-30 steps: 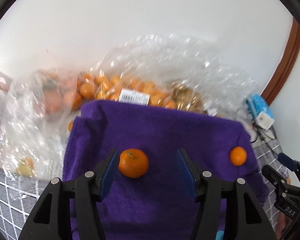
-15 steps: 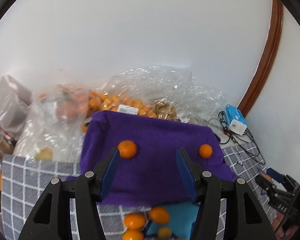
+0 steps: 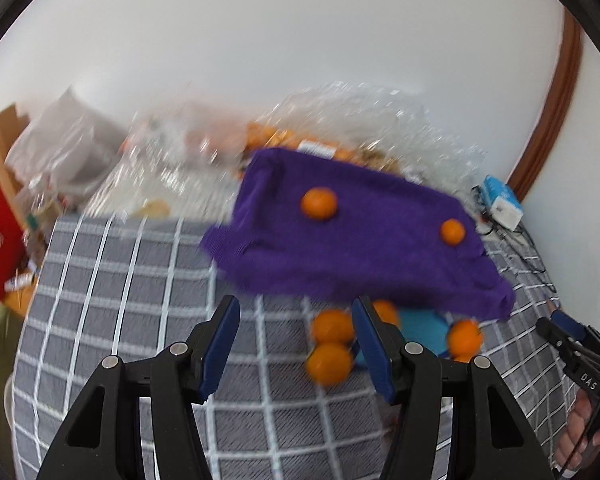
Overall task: Organize fruits
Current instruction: 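Grasp the leafy tangerine with the right tool while the left tool grasps a tangerine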
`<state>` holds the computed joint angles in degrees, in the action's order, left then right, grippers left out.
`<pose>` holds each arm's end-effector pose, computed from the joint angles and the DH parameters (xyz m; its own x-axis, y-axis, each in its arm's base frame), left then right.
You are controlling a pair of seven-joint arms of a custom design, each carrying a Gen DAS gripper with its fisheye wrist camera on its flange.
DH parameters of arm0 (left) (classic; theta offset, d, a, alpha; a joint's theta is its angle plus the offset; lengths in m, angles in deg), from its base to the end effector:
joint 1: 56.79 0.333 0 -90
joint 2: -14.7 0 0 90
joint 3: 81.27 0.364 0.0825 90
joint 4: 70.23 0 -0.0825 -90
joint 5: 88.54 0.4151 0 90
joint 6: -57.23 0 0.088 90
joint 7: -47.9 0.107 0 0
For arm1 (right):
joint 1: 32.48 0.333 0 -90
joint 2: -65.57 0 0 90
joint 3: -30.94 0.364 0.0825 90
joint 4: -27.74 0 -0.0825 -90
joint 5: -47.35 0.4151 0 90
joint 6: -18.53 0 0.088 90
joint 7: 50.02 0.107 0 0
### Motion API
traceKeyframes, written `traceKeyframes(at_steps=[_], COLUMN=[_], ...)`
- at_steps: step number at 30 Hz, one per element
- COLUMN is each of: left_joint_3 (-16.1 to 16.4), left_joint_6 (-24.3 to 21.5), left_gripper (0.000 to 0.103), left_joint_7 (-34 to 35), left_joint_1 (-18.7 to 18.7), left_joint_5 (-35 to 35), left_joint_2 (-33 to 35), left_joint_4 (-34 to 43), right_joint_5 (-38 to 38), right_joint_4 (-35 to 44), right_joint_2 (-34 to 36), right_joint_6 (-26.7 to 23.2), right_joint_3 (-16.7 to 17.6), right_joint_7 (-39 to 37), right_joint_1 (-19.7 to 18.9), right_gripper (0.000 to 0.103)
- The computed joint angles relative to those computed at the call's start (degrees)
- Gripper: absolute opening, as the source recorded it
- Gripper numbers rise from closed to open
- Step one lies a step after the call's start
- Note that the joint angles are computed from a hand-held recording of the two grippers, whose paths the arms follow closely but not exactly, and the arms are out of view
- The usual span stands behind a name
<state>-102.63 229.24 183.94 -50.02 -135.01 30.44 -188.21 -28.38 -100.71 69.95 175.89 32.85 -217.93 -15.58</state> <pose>0.6489 -0.0996 0.3943 -0.2986 -0.9382 0.1748 -0.7404 0.1122 -0.6627 0.5314 0.2218 0.3851 -0.2699 -0.9611 -0.0582 -0.6619 0.2291 -0.7138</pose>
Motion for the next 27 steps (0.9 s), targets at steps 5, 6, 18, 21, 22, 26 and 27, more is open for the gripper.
traceKeyframes(at_steps=[5, 6, 18, 21, 22, 26, 27], left_joint_3=[0.7, -1.0, -1.9, -1.2, -0.7, 1.2, 1.5], left_joint_6=[0.7, 1.1, -4.8, -8.9, -9.2, -7.7, -7.4], left_gripper=[0.056, 0.056, 0.060, 0.060, 0.060, 0.060, 0.060], left_joint_7=[-2.1, -0.1, 4.4, 6.7, 7.1, 6.9, 6.6], left_joint_1=[0.9, 2.7, 5.6, 4.6, 3.6, -0.5, -1.1], left_joint_5=[1.0, -0.9, -4.6, -7.4, -7.3, -6.0, -5.6], left_joint_2=[1.2, 1.5, 1.4, 1.6, 1.8, 2.4, 2.6], left_joint_4=[-1.9, -2.2, -1.7, -0.8, -0.6, -0.6, -0.6], right_joint_5=[-3.0, -3.3, 11.0, 11.7, 11.6, 3.7, 2.4], right_joint_4=[2.1, 2.8, 10.6, 11.2, 11.0, 8.7, 8.0], right_joint_2=[3.7, 4.6, 14.9, 15.5, 15.3, 12.3, 11.4], right_joint_6=[4.0, 5.0, 11.5, 11.4, 11.9, 11.0, 9.7], right_joint_3=[-0.4, -0.6, -4.3, -6.4, -7.3, -11.8, -11.5], right_joint_7=[1.9, 2.3, -10.1, -10.8, -10.5, -2.0, -1.0], right_joint_1=[0.5, 0.7, 3.6, 5.9, 6.7, 10.6, 10.5], right_gripper=[0.054, 0.054, 0.052, 0.042, 0.042, 0.042, 0.042])
